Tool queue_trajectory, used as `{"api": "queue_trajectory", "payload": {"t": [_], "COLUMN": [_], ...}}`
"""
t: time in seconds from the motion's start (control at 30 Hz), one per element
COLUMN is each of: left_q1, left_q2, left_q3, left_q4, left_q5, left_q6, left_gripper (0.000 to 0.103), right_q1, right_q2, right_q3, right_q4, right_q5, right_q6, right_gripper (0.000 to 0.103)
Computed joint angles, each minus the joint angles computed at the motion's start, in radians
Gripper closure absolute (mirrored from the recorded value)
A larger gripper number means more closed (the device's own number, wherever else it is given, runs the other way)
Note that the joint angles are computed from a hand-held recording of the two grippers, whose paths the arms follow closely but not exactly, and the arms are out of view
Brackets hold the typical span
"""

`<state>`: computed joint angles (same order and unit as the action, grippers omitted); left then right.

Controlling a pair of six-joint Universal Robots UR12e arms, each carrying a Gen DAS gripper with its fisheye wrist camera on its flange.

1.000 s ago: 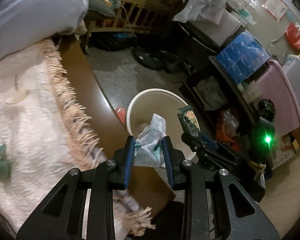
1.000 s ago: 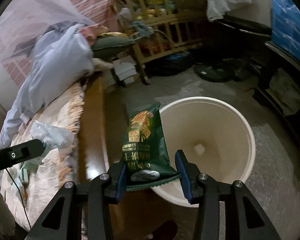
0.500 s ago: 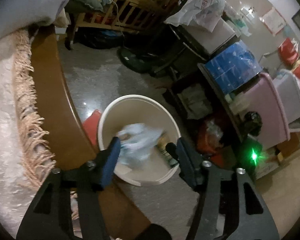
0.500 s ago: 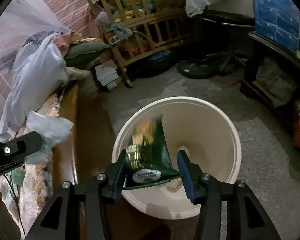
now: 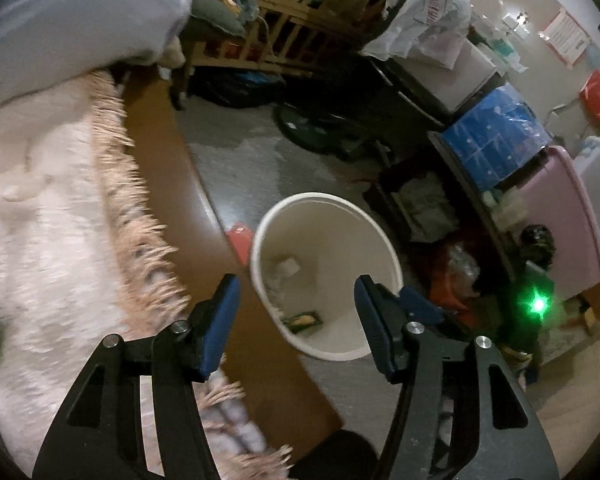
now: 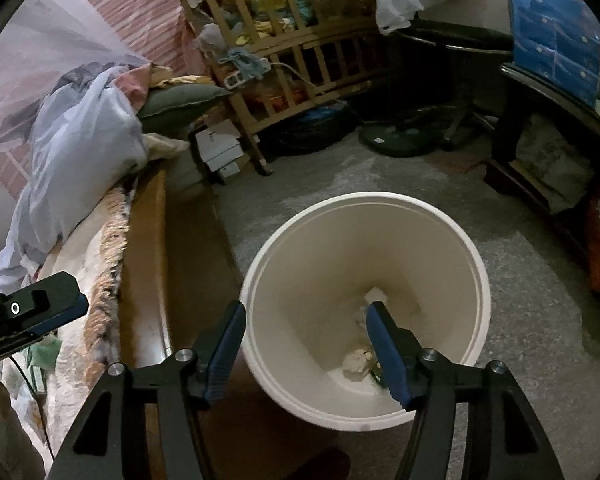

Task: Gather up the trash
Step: 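Move both grippers back to the trash pile on the bed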

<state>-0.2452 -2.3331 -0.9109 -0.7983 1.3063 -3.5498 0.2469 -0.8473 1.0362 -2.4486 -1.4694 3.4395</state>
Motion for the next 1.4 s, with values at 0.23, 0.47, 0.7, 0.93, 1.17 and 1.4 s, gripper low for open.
{"api": "queue_trajectory", "payload": {"t": [0.23, 0.47, 0.7, 0.93, 1.17, 1.4], "left_q1": [0.000, 0.010, 0.036, 0.077, 0.114, 0.163], "left_q2": [0.087, 0.176, 0.280, 0.373, 0.436, 0.492], "left_q3": [-0.128, -0.257, -0.400, -0.526, -0.617, -0.707], "left_q4": [0.030, 0.062, 0.091, 0.116, 0.126, 0.162], "left_q5": [0.143, 0.242, 0.302, 0.352, 0.407, 0.389], "left_q6": [0.013, 0.018, 0.016, -0.029, -0.081, -0.092], "left_gripper": [0.045, 0.045, 0.045, 0.045, 0.045, 0.045], "right_q1": [0.024, 0.055, 0.093, 0.139, 0.182, 0.212], "right_q2": [-0.006, -0.001, 0.017, 0.052, 0.097, 0.139], "right_q3": [-0.008, -0.031, -0.071, -0.139, -0.220, -0.302], "right_q4": [0.007, 0.021, 0.044, 0.107, 0.173, 0.232], "right_q5": [0.009, 0.052, 0.126, 0.202, 0.241, 0.255], "right_q6": [-0.042, -0.085, -0.135, -0.209, -0.292, -0.356], "right_gripper": [0.043, 0.043, 0.042, 0.042, 0.038, 0.035]}}
